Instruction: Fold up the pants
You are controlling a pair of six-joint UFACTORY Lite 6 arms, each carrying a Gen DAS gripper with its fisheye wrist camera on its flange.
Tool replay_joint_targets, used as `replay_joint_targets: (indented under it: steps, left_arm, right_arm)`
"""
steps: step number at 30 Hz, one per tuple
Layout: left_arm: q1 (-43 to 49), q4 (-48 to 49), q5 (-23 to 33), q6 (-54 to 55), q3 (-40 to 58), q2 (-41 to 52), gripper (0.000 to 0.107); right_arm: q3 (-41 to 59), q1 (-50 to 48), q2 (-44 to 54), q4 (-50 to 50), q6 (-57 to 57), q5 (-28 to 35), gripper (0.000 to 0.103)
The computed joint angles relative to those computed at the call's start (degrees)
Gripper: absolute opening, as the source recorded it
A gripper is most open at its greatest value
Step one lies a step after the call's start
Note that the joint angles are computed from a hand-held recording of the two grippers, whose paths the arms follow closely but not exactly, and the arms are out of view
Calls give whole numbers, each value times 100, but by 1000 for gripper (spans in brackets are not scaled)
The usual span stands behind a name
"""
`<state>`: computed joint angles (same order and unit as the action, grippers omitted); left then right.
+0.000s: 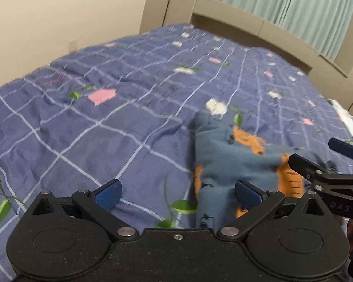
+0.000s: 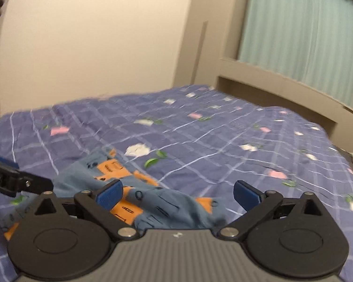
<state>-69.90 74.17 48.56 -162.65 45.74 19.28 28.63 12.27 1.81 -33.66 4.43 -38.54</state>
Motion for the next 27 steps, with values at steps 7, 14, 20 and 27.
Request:
replay_joint_targets:
  steps: [7, 14, 20, 27]
  left_arm:
    - [-88, -36, 194, 118, 156, 282, 102]
    - [158, 237, 495, 540, 308, 16, 102]
    - [832, 577, 241, 1574, 1249, 760, 102]
    - [963, 320, 106, 1890, 1439, 904, 102]
  right_arm:
    - [588, 443, 1032, 2322, -1781, 82, 102]
    - [202, -453, 708, 1627, -1096, -351, 103]
    - [353, -729, 917, 1490, -977, -183, 103]
    - [-140, -1067, 322, 937, -446, -354, 103]
